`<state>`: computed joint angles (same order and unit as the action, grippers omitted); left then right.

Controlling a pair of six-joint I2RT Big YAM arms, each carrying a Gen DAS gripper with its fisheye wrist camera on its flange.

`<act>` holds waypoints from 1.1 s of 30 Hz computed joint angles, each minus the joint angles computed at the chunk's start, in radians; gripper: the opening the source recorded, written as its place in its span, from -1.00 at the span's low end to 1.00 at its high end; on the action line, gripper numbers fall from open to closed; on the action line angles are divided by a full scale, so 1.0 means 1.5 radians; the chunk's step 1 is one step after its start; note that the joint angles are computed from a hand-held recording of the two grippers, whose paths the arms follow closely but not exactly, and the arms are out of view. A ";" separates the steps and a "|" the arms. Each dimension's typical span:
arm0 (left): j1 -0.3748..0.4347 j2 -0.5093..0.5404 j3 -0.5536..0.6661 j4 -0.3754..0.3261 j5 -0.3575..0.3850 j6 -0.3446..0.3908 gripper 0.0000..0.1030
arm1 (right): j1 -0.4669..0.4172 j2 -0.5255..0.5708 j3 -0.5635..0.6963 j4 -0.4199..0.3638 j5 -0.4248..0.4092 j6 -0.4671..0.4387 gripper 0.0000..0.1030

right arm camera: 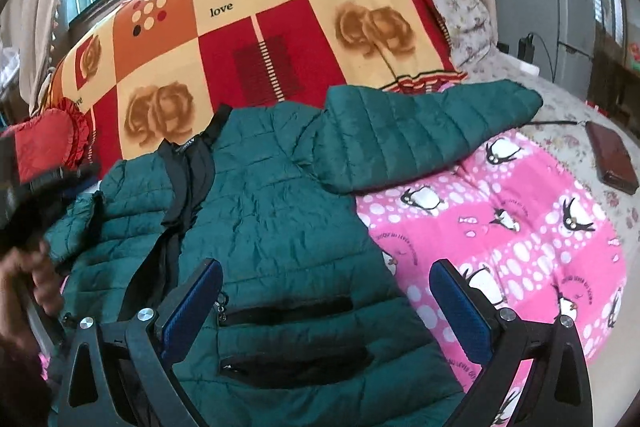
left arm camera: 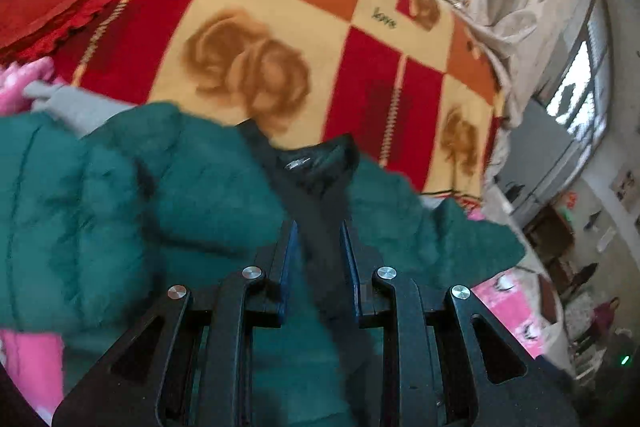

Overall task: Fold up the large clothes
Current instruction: 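Fold the held sleeve across the jacket body and open the left tool, then grasp the other sleeve cuff with the right tool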

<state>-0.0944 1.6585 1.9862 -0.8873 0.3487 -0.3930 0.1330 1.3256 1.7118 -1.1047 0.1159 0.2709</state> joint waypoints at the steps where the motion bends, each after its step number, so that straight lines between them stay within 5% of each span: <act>1: 0.002 -0.013 -0.022 0.007 -0.005 0.001 -0.59 | 0.000 0.000 -0.001 0.002 -0.002 0.003 0.99; 7: 0.063 -0.072 -0.094 -0.010 -0.042 0.040 -0.59 | 0.011 -0.004 -0.004 0.009 0.011 0.000 0.99; 9: 0.082 -0.083 -0.103 -0.024 -0.064 0.058 -0.40 | 0.012 -0.006 -0.006 0.013 0.013 -0.002 0.99; 11: 0.107 -0.106 -0.134 -0.030 -0.051 0.065 0.08 | 0.015 -0.005 -0.005 0.011 0.019 -0.002 0.99; 13: 0.127 -0.138 -0.180 -0.011 -0.031 0.063 0.08 | 0.020 0.000 0.000 0.007 0.026 -0.008 0.99; 17: 0.145 -0.195 -0.255 0.029 -0.083 0.090 0.08 | 0.036 0.025 0.040 0.022 -0.059 -0.036 0.99; 21: 0.166 -0.210 -0.279 0.076 -0.175 0.066 0.08 | 0.083 0.142 0.195 -0.034 -0.186 -0.083 0.99; 25: 0.194 -0.187 -0.261 0.053 -0.177 0.023 0.08 | 0.120 0.271 0.333 -0.066 -0.275 -0.078 0.98; 29: 0.209 -0.192 -0.285 0.046 -0.167 0.005 0.08 | 0.148 0.449 0.549 -0.150 -0.386 -0.065 0.57; 33: 0.216 -0.196 -0.301 0.032 -0.155 -0.011 0.08 | 0.169 0.613 0.795 -0.240 -0.453 -0.048 0.45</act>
